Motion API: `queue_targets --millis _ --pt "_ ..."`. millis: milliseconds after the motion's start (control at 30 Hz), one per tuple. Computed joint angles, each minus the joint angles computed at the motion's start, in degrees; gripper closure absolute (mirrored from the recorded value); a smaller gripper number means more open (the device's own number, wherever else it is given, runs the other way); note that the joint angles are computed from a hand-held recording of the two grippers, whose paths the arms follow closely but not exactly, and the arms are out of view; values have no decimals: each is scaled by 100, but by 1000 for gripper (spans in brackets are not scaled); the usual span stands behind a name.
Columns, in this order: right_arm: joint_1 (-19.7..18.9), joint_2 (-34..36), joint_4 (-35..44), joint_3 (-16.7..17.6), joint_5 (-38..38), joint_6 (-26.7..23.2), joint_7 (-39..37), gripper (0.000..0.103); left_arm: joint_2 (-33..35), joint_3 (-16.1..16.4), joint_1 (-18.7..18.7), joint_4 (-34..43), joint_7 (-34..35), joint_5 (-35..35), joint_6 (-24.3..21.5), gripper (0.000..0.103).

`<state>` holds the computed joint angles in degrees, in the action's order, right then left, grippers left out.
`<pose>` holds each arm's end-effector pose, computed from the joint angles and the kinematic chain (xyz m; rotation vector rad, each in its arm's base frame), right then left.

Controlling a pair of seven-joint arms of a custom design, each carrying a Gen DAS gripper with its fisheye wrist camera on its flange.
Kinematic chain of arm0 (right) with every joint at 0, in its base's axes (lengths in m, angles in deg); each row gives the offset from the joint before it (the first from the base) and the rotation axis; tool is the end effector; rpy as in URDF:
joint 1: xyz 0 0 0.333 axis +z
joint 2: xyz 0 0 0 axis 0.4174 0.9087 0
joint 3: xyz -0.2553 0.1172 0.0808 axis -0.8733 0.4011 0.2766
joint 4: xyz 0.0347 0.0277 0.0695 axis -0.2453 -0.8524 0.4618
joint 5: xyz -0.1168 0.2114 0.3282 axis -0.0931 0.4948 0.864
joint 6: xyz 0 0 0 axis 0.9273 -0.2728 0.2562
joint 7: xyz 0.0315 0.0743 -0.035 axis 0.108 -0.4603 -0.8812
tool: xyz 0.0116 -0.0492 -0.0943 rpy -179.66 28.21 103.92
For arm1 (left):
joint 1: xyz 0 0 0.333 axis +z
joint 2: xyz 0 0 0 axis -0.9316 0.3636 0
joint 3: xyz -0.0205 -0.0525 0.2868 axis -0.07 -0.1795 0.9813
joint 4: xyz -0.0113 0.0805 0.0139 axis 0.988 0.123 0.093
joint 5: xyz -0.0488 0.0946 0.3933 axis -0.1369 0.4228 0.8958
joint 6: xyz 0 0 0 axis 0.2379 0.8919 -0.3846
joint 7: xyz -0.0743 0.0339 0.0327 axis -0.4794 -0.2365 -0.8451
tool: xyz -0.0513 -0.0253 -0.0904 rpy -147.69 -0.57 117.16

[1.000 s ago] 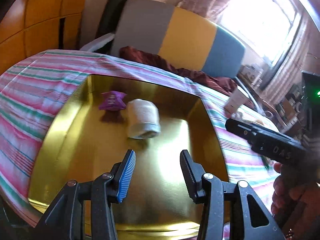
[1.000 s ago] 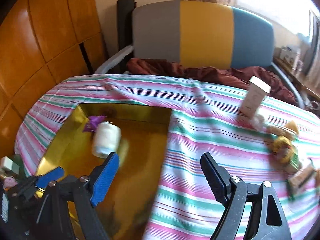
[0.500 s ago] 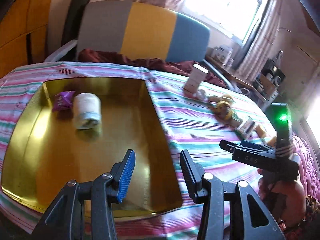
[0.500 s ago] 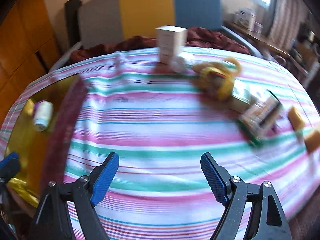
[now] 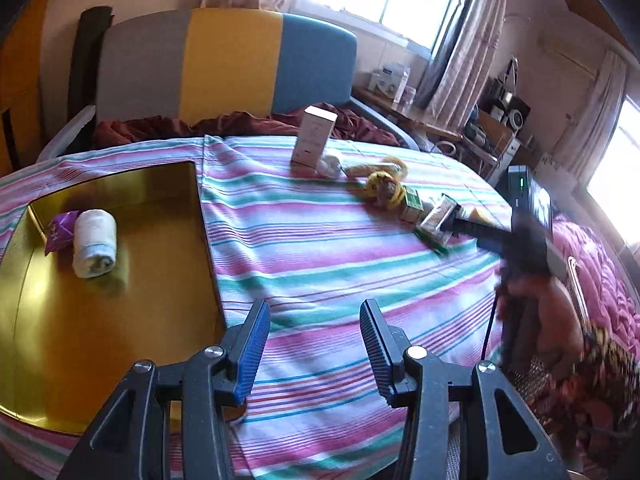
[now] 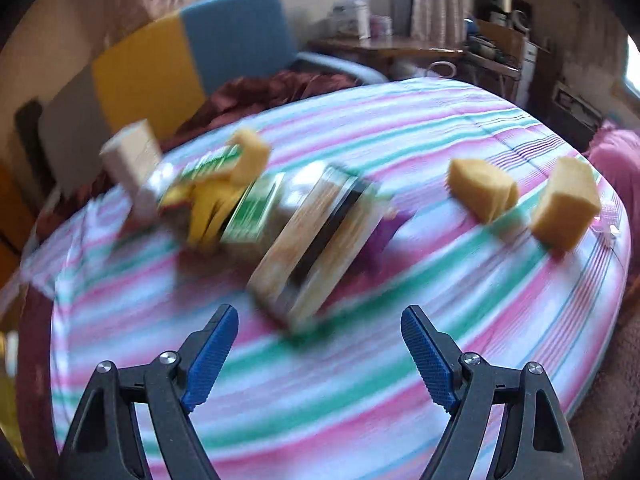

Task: Organize objects
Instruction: 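Reach back to the pile and grasp a second purple packet with the right tool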

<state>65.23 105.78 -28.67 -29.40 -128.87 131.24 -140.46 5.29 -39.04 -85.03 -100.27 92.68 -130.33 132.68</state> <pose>0.5647 0.4578 0.3375 -1.3431 2.2163 -0.6797 0.4966 -0.1829 0.3888 -1.5955 2.1924 -1.0776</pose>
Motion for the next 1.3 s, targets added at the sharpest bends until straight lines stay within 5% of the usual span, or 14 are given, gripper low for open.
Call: queue_targets --millis 233,333,600,733,867,967,1133,1300 --pt "-481 31 -19 -178 -53 720 45 20 10 -90 -1 -65 -443 557 -9 56" --pt "-820 280 145 44 544 1185 -639 38 5 -97 -1 -108 -656 812 -2 56" --pt "-485 548 134 38 949 2411 -1185 41 133 -121 -17 -6 -974 1180 -64 56" --pt "-283 632 214 36 1095 2609 -1773 41 181 -152 -35 38 -963 1226 -72 56" --pt "437 219 -294 -792 280 2532 -955 39 209 -166 -23 59 -1017 1285 -102 56" --pt "751 -150 -630 -1140 -367 1737 -19 33 244 -182 5 68 -1169 1384 -131 56" --pt "319 -431 -903 -860 -271 1164 123 33 328 -216 27 130 -1260 1424 -213 56" --pt "-362 -156 -515 -323 22 1067 -727 33 353 -255 25 152 -1258 1504 -264 56"
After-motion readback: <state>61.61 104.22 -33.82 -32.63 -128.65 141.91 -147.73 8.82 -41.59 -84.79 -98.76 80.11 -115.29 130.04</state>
